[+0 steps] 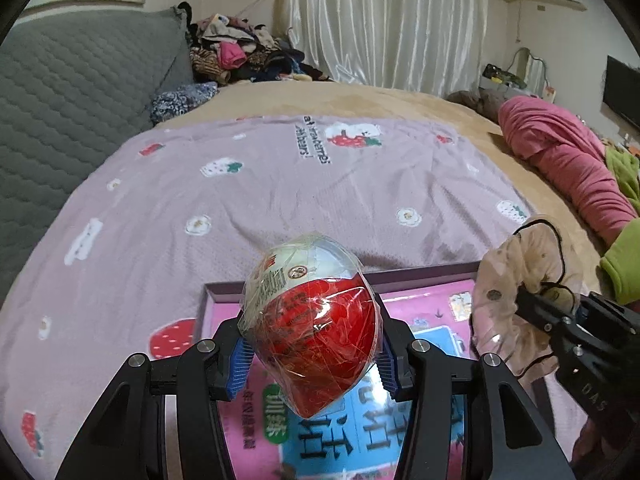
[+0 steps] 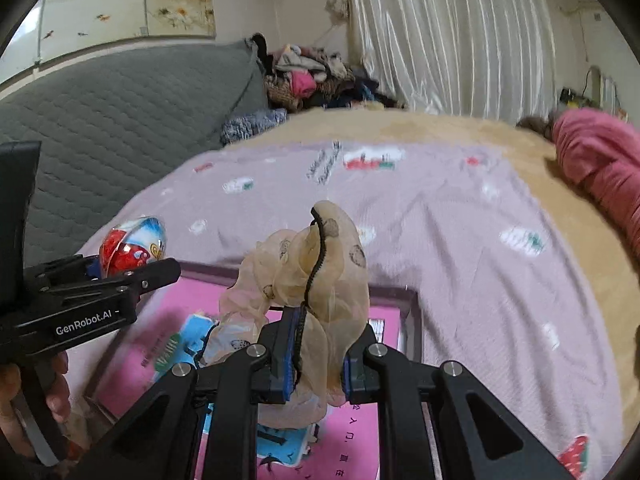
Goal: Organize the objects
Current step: 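Lift and carry the egg and mesh bag over the pink book tray, then open left tool to drop the egg while right tool releases the bag onto the book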
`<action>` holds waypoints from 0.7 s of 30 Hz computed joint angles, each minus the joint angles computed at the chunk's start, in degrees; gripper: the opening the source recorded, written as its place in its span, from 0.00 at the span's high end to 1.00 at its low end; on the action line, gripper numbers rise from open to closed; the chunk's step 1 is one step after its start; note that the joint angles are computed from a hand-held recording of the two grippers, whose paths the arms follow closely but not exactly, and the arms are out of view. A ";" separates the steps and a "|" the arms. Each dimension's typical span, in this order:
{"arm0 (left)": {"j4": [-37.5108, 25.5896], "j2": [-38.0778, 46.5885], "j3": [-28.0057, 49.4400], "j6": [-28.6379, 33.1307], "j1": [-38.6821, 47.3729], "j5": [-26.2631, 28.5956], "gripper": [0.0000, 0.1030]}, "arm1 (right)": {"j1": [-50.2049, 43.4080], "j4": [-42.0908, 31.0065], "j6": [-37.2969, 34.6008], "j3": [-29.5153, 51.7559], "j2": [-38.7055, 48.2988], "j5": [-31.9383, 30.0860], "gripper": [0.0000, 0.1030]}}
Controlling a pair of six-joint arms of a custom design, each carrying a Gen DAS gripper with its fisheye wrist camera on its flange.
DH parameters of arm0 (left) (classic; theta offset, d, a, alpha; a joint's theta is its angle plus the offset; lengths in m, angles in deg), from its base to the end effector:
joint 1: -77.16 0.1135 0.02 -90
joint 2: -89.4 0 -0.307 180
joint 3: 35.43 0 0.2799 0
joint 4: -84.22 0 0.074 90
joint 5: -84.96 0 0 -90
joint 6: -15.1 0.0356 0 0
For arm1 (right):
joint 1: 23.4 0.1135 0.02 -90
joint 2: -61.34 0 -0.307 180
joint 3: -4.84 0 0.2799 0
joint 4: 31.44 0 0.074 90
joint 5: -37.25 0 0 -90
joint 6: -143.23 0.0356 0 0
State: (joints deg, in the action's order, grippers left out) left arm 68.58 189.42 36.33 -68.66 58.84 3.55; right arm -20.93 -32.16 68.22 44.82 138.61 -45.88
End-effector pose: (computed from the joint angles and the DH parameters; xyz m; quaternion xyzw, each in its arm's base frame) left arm 0.3768 -0.1303 0.2076 0.2238 0.8903 -0.1096 0.3810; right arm 0.2611 0.0070 0.1760 0.1239 0.8890 0.0132 0.4406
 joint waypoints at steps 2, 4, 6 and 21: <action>2.39 1.31 -0.48 0.18 -0.72 -1.52 0.49 | -0.50 2.18 -0.90 0.09 1.63 0.52 0.83; 2.35 2.98 0.52 -0.55 -0.58 -0.85 0.49 | -0.64 3.28 -1.31 0.43 3.03 2.38 0.82; 2.41 5.08 1.74 -0.97 -0.37 -1.43 0.49 | -1.80 5.06 -1.31 0.34 4.47 0.27 0.82; 0.24 12.54 6.08 -1.14 0.07 -0.82 0.49 | -2.52 4.01 -0.06 4.74 15.93 1.28 0.82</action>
